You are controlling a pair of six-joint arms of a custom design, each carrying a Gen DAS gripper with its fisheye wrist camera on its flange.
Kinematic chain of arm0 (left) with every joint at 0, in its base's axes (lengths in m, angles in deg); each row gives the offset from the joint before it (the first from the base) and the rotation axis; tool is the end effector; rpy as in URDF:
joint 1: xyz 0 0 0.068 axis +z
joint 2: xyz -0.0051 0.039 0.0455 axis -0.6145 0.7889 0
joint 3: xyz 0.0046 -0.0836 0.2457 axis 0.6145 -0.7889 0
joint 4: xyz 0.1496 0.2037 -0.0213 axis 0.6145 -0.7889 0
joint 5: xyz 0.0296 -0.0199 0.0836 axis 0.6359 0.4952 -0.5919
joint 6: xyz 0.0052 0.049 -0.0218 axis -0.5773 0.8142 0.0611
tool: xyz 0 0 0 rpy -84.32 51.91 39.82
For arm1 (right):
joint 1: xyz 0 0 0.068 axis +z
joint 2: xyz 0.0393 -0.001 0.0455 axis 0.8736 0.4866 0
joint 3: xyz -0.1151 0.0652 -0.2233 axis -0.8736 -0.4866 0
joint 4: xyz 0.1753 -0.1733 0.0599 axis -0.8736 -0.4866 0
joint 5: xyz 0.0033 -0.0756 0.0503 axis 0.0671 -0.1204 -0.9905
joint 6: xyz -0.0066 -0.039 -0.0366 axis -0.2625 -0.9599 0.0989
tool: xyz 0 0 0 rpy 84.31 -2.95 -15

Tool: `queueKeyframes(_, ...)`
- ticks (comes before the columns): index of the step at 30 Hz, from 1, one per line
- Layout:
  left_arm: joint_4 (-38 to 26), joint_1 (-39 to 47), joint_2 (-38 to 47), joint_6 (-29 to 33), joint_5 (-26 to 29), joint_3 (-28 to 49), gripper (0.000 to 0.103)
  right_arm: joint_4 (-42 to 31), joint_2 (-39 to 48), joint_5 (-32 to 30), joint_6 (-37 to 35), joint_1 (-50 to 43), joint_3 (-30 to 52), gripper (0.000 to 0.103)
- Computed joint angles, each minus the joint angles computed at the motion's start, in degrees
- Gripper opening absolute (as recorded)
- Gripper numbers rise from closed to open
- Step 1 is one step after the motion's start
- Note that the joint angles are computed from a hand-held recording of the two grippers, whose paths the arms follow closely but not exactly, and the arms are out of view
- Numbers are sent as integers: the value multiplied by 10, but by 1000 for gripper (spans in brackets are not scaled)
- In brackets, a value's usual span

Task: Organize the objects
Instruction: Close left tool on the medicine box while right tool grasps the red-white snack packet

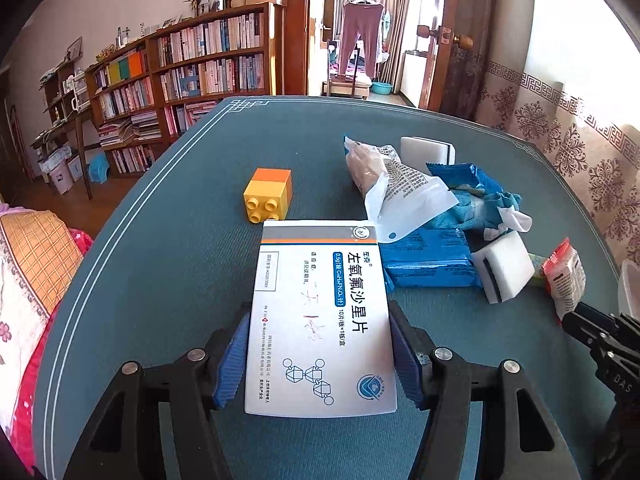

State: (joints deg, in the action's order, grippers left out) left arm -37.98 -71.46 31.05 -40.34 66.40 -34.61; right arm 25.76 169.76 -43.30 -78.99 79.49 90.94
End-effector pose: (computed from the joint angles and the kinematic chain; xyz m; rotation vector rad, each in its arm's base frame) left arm 0.2197 -0.1316 0.0360 0.0373 2.3790 -0.0692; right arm 0.2592 0.0867 0.0551 -0.2028 2.3599 0.2120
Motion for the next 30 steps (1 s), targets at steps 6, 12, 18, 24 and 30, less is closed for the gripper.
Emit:
queueKeyframes(6, -11, -15, -6, -2, -3, 4, 66, 41, -24, 24, -9, 13, -39, 63)
queueKeyframes(12, -13, -36, -10, -5, -9, 3, 66, 43, -15, 15, -8, -22, -19, 63)
queueKeyframes(18, -18, -55, -7, -7, -15, 9, 66, -1, 38, -3, -10, -34, 48, 63)
queueKeyframes(24, -32, -78, -6, -15, -25, 18, 66, 10, 33, -5, -8, -32, 37, 48)
queueKeyframes(30, -55, -111, -11, -24, -58, 28, 66, 34, 1, -6, 2, -34, -5, 46)
